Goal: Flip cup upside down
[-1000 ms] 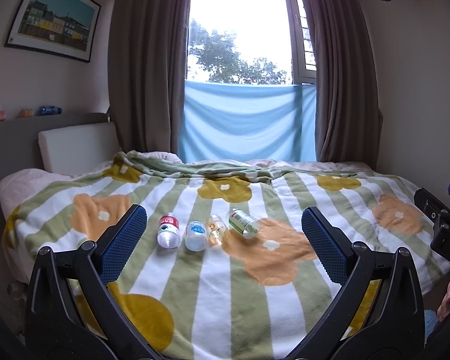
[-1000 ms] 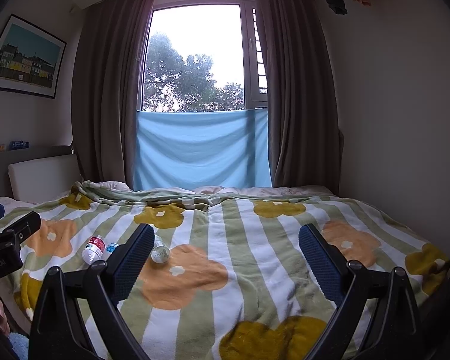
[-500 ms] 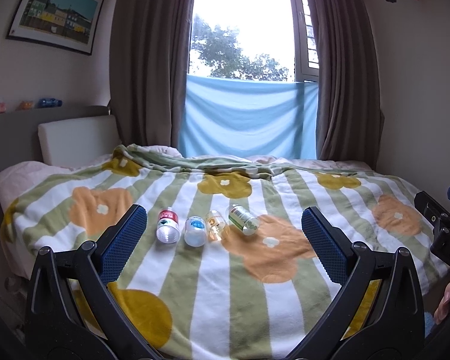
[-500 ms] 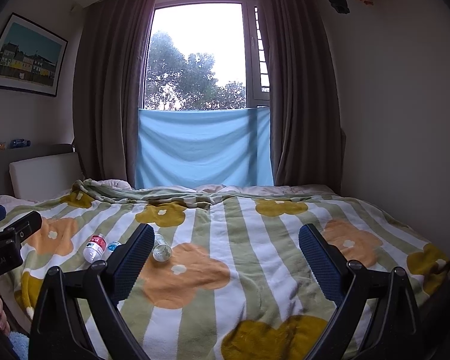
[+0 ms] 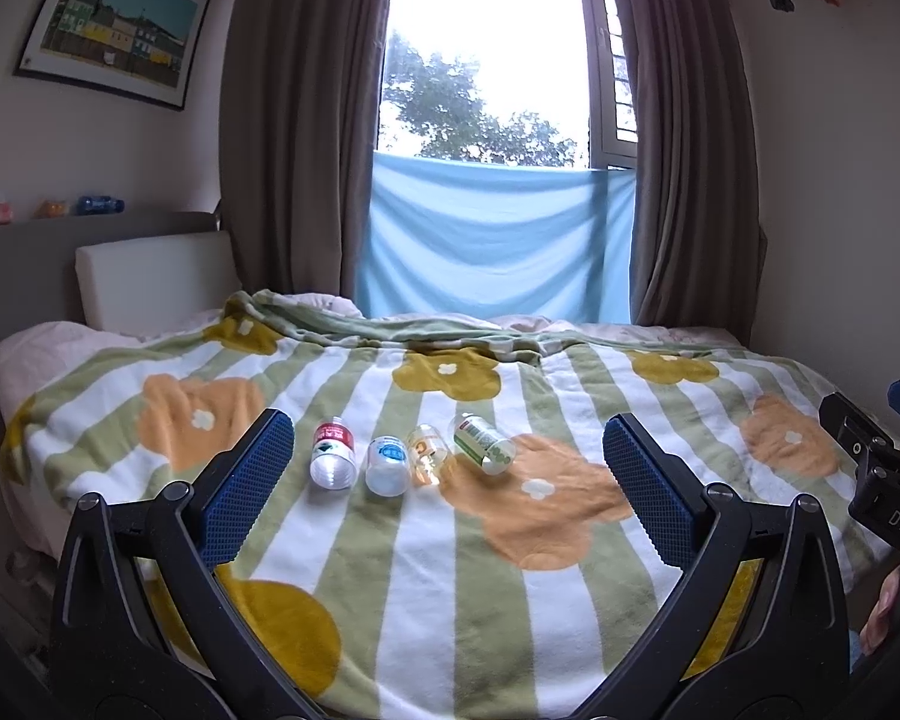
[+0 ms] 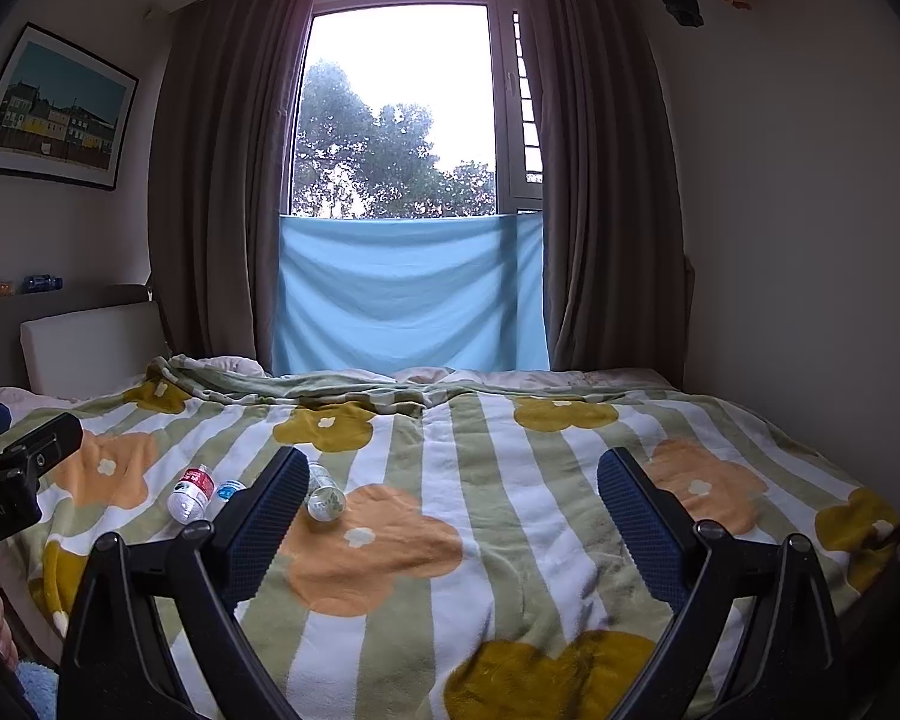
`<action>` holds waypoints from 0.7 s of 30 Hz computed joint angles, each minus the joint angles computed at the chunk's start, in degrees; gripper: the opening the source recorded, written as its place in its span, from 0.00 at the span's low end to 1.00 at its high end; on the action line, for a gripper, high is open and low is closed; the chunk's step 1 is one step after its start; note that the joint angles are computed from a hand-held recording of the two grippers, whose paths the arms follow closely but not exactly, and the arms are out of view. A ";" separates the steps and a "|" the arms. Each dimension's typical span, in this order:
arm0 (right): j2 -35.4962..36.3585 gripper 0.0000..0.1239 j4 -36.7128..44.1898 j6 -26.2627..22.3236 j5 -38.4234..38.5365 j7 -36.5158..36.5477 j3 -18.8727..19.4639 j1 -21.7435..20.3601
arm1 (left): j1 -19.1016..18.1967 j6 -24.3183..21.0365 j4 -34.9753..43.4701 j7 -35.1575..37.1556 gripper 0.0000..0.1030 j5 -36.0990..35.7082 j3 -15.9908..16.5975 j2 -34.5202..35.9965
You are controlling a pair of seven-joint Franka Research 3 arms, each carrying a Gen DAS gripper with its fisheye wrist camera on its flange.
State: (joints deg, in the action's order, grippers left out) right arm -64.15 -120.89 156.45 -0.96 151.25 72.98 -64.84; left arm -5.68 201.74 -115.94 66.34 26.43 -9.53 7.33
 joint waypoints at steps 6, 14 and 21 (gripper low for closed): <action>0.17 0.78 0.09 0.08 -0.15 -0.12 0.00 -0.01 | 0.97 0.31 0.18 -3.29 1.00 1.84 -0.30 -0.21; 0.35 0.78 0.28 0.19 -0.17 -0.23 -0.01 -0.13 | -1.91 0.10 -0.87 4.24 1.00 -6.20 1.13 -0.57; 0.25 0.78 0.28 0.09 -0.11 -0.21 0.02 -0.13 | -2.81 -0.54 -0.79 7.16 1.00 -8.95 1.27 -0.31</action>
